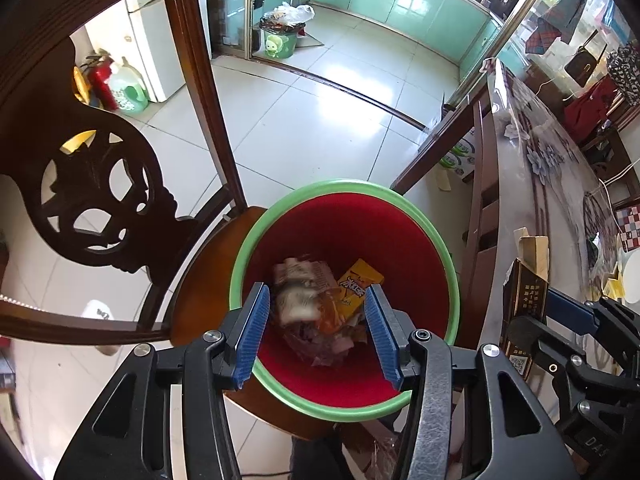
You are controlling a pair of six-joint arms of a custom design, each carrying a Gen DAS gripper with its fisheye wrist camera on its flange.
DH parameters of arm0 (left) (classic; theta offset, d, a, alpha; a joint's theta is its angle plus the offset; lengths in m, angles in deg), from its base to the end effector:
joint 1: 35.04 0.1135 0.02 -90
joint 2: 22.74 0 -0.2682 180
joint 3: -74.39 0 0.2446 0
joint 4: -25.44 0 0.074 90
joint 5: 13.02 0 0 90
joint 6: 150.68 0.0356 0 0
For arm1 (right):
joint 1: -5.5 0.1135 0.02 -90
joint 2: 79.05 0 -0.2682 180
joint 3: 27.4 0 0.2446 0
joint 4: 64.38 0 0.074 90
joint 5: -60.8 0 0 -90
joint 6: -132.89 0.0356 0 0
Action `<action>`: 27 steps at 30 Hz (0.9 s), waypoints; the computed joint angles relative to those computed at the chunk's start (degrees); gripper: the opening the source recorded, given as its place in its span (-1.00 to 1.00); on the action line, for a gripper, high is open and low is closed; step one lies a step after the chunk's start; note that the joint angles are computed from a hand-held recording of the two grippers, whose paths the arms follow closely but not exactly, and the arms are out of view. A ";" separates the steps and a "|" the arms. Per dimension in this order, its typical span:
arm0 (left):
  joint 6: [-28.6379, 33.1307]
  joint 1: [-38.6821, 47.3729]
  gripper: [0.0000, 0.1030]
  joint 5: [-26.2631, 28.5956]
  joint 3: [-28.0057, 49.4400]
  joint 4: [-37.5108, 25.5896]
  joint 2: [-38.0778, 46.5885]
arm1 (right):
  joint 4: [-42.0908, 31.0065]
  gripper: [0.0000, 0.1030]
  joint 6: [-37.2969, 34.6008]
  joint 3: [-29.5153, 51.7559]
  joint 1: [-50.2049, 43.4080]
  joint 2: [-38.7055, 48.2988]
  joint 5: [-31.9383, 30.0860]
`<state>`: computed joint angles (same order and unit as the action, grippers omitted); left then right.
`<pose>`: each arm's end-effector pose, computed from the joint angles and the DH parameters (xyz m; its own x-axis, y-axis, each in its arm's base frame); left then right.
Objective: Collect trash
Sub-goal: 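Open both grippers to drop the cup and box into the bucket, then grasp the yellow medicine box with the right gripper while the left grasps the snack wrapper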
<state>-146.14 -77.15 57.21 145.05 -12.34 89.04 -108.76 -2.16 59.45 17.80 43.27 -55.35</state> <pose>0.2488 -0.2086 0.0962 -0.6385 -0.6874 -0.3461 -0.6796 0.7147 -0.1656 0.3692 0.0966 0.0939 -0.4904 -0.7571 -0.4315 -0.8694 0.4595 0.1818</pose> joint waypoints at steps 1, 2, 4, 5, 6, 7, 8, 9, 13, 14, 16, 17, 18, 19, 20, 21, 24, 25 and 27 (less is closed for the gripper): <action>-0.57 -0.09 0.08 -0.24 -0.17 -0.18 -0.33 | 0.29 -0.25 0.00 -0.24 0.04 -0.12 -0.13; -1.34 -0.29 0.16 -0.76 -0.26 -0.63 -0.75 | 0.59 -0.24 0.08 -0.41 0.07 -0.15 -0.43; -2.84 -0.87 0.34 -2.03 -0.59 -1.48 -1.65 | -0.01 -0.04 -0.23 -0.23 0.11 0.05 -1.27; -3.72 -1.27 0.36 -2.60 -0.71 -2.06 -2.13 | -0.30 0.04 -0.54 -0.33 0.09 -0.05 -1.73; -4.59 -1.62 0.40 -3.00 -0.82 -2.62 -2.54 | -0.04 0.09 -0.76 -0.82 -0.02 -0.48 -2.45; -5.41 -1.91 0.44 -3.27 -0.99 -2.95 -2.90 | 0.48 0.10 -0.88 -1.51 -0.09 -1.05 -3.14; -6.13 -2.13 0.45 -3.45 -1.09 -3.17 -3.16 | 0.74 0.10 -1.29 -2.02 -0.29 -1.61 -3.85; -7.00 -2.48 0.50 -3.61 -1.23 -3.43 -3.49 | 0.79 0.11 -1.73 -2.35 -0.44 -2.09 -4.28; -8.87 -3.92 0.55 -4.15 -0.35 -4.88 -4.10 | 0.27 0.12 -2.70 -3.21 -1.41 -3.55 -5.48; -9.21 -4.51 0.55 -4.61 0.39 -5.82 -4.05 | -0.52 0.12 -3.00 -2.99 -2.04 -3.74 -5.85; -9.49 -5.70 0.59 -5.65 2.33 -7.83 -3.76 | -2.38 0.12 -3.89 -2.51 -3.82 -4.29 -6.83; -9.61 -6.18 0.61 -5.88 3.31 -8.58 -3.50 | -3.40 0.12 -4.46 -2.12 -5.07 -4.56 -7.38; -9.38 -6.66 0.63 -5.92 4.29 -8.80 -3.25 | -4.35 0.12 -5.20 -1.68 -6.63 -4.82 -7.88; -8.40 -7.15 0.63 -5.82 5.18 -8.21 -2.96 | -5.32 0.12 -6.08 -1.13 -8.16 -4.98 -8.18; -7.52 -7.62 0.63 -5.89 6.55 -8.26 -2.32 | -6.40 0.12 -7.19 -0.29 -10.00 -4.92 -8.20; -6.80 -8.15 0.64 -6.14 8.19 -8.83 -1.51 | -7.28 0.12 -8.40 0.66 -11.97 -4.70 -7.95; -4.06 -9.32 0.65 -6.85 13.60 -10.12 1.16 | -9.79 0.12 -12.70 5.00 -18.63 -3.22 -6.78; -3.37 -9.64 0.65 -6.93 15.21 -10.34 1.95 | -10.70 0.12 -14.11 7.13 -20.71 -2.34 -6.20; -0.97 -10.12 0.66 -6.97 19.26 -10.61 3.96 | -11.97 0.12 -16.85 12.98 -25.42 0.56 -4.35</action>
